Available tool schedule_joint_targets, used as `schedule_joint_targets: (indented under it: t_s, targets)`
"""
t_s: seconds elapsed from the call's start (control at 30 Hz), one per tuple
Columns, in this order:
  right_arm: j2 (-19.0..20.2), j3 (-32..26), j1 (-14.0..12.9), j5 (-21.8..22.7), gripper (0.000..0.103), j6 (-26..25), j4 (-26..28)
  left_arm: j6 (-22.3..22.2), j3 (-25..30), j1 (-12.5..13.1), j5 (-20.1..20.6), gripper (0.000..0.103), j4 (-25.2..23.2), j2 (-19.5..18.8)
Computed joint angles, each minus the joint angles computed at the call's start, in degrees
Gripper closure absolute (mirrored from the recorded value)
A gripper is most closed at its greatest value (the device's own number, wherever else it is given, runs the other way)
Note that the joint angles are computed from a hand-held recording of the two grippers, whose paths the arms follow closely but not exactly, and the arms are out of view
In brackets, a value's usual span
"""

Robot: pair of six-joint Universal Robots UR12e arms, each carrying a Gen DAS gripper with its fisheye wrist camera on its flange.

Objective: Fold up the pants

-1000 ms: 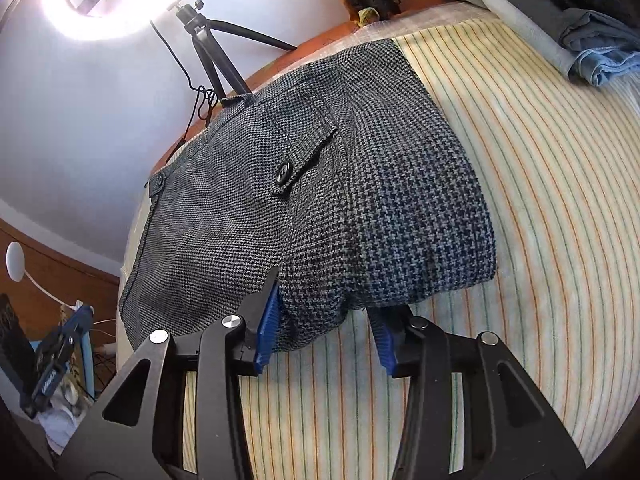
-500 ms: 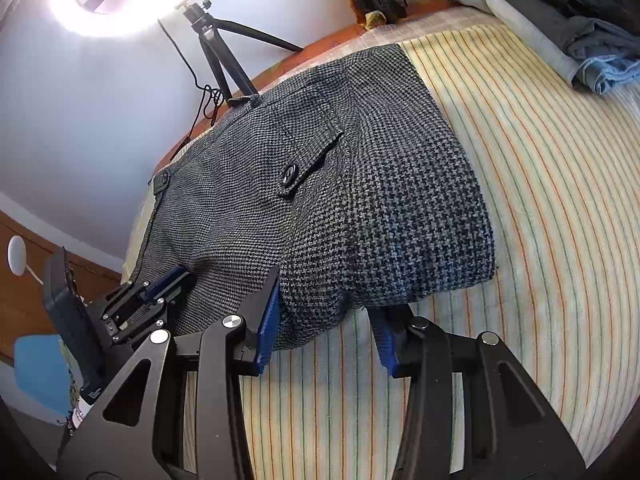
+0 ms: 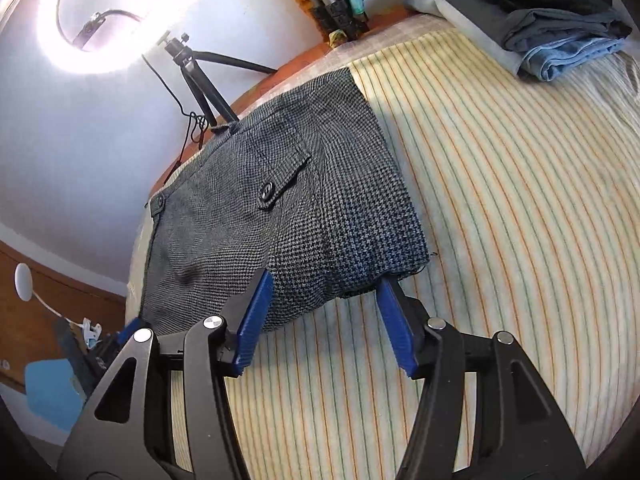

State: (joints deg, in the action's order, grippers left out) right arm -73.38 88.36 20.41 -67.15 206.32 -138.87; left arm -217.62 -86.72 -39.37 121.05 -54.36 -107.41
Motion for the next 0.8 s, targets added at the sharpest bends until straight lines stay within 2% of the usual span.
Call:
schedule_joint_targets:
  t_s: [0.03, 0.13, 0.23, 0.3, 0.43, 0.5, 0.57, 0.63, 0.7, 0.77, 0.8]
  targets:
    - [-0.12, -0.31, 0.03, -0.5, 0.041, 0.06, 0.57, 0.08, 0.15, -0.18, 0.49, 0.078, -0.01, 0.03]
    - [-0.55, -0.81, 0.19, -2.55, 0.037, -0.73, 1.14, 1.08, 0.97, -0.6, 2.0, 0.078, 4.04, -0.05]
    - [-0.38, -0.99, 0.27, -3.2, 0.03, 0.66, 0.73, 4.86, 3.44, -0.85, 1.59, 0.078, 8.91, -1.45]
    - [-0.12, -0.12, 0.23, -3.13, 0.029, 3.82, -1.01, 7.55, 5.59, -0.73, -0.53, 0.077, 11.1, -2.99]
    - [0.53, 2.51, -0.03, 1.28, 0.029, 9.76, -5.08, 11.19, 11.5, -0.35, -3.24, 0.077, 11.0, -8.11]
    - [1.04, 3.98, -0.38, 4.2, 0.029, 14.1, -9.01, 11.38, 13.55, 0.18, -5.1, 0.077, 10.66, -10.18]
    - [1.7, 4.48, -0.55, 4.98, 0.029, 17.6, -13.06, 11.02, 14.48, 0.67, -7.26, 0.077, 11.5, -11.45]
    - [2.67, 3.9, -0.89, 6.8, 0.029, 19.99, -14.97, 11.93, 15.59, 0.68, -7.9, 0.077, 11.41, -12.7]
    - [3.58, 3.17, -1.11, 8.04, 0.029, 21.83, -15.95, 13.54, 16.66, 0.42, -7.54, 0.077, 9.26, -13.55]
    - [4.24, 2.31, -1.02, 7.56, 0.029, 21.74, -15.31, 14.44, 16.83, 0.5, -7.6, 0.077, 7.58, -14.01]
    - [4.59, 2.2, -1.01, 7.44, 0.029, 22.14, -15.92, 14.4, 16.26, 0.51, -7.57, 0.077, 8.76, -13.93]
